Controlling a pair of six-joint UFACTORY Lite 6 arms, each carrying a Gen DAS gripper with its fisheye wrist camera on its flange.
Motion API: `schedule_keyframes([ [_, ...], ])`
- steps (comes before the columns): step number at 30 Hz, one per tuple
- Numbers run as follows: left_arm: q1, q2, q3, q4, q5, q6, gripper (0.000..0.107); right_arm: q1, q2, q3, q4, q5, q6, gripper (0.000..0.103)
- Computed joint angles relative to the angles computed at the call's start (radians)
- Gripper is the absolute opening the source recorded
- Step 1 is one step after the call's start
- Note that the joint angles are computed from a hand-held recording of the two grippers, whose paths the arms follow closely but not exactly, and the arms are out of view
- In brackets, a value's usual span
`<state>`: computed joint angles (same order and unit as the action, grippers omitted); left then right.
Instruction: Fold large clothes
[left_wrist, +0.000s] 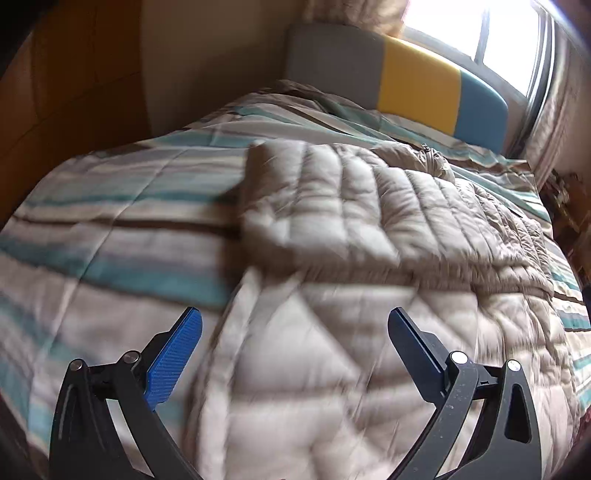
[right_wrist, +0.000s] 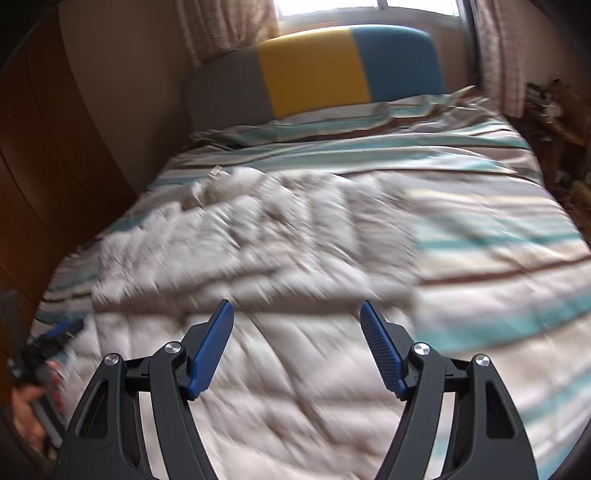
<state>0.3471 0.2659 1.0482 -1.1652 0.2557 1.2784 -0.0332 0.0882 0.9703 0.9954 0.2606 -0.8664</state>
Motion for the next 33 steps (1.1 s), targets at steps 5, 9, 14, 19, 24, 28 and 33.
schedule_keyframes([
  [5, 0.098, -0.203, -0.266, -0.297, 0.032, 0.351, 0.1, -0.146, -0.268, -0.334, 0.144, 0.028, -0.221, 0.071],
  [9, 0.189, -0.319, -0.408, -0.312, 0.083, 0.437, 0.1, -0.268, -0.442, -0.525, 0.117, 0.088, -0.278, 0.071],
  [14, 0.353, -0.436, -0.538, -0.233, 0.241, 0.473, 0.1, -0.411, -0.644, -0.692, 0.107, 0.228, -0.321, 0.071],
  [19, 0.505, -0.514, -0.645, -0.178, 0.388, 0.52, 0.098, -0.476, -0.718, -0.769, 0.049, 0.308, -0.297, 0.069],
  [24, 0.578, -0.583, -0.734, -0.157, 0.447, 0.593, 0.096, -0.505, -0.807, -0.849, 0.009, 0.339, -0.29, 0.069],
  [28, 0.537, -0.627, -0.793, -0.217, 0.405, 0.661, 0.094, -0.561, -0.816, -0.891, 0.049, 0.374, -0.352, 0.064],
  [33, 0.511, -0.572, -0.806, -0.29, 0.363, 0.713, 0.095, -0.485, -0.91, -0.946, 0.067, 0.345, -0.356, 0.042],
])
